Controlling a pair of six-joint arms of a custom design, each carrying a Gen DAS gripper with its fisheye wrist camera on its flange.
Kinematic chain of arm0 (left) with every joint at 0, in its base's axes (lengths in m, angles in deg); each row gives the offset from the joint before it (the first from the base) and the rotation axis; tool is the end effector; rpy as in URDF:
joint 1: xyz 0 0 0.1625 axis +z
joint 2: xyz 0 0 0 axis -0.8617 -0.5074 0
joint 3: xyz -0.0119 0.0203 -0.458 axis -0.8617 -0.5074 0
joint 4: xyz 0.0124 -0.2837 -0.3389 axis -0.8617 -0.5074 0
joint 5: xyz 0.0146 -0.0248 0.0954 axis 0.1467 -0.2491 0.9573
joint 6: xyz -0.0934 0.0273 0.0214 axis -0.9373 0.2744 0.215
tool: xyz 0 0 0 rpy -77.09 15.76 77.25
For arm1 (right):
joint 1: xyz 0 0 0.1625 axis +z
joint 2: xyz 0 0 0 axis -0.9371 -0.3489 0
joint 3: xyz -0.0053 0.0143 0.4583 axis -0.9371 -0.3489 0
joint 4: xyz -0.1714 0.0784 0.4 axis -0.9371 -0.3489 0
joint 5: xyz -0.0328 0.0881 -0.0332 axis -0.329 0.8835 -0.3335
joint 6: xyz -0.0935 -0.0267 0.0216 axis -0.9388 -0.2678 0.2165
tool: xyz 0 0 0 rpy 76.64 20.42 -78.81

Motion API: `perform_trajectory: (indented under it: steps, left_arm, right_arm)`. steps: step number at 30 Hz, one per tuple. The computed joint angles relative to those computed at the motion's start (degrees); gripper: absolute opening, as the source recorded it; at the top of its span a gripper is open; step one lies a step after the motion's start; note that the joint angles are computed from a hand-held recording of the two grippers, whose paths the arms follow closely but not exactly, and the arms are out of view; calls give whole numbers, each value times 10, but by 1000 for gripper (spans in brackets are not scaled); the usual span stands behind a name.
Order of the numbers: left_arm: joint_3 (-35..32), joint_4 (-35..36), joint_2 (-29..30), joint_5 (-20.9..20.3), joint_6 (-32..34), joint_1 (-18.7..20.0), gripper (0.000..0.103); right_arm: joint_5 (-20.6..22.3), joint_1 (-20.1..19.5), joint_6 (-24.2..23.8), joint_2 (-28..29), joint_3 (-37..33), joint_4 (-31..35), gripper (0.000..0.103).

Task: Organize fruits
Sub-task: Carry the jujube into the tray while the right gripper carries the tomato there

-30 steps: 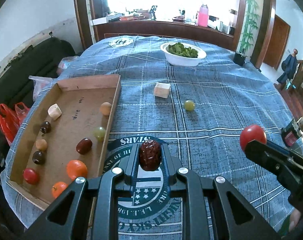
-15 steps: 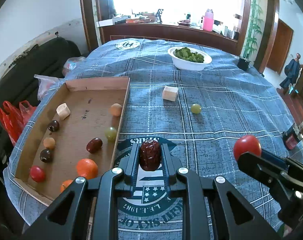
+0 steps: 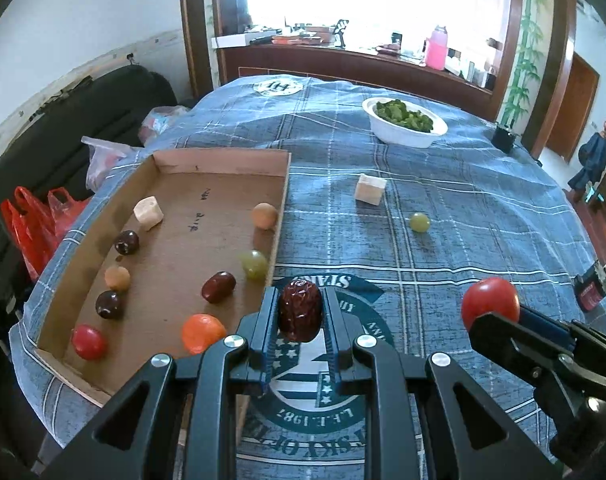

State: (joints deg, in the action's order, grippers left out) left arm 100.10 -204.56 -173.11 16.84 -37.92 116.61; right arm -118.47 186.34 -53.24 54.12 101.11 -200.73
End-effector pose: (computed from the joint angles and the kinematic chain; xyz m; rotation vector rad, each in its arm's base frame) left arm -0.0308 -0.4499 0.2753 0.1656 2.1863 -0.8889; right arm 0.3472 -0.4505 -0.0429 0.6831 -2.8035 0.7289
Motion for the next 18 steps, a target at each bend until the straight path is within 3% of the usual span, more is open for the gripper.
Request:
perform_trajectory:
  steps: [18]
  left_arm:
    - [-15, 17, -38, -5, 0, 57, 20]
  right_arm:
    - [6, 15, -4, 33, -54, 52, 34]
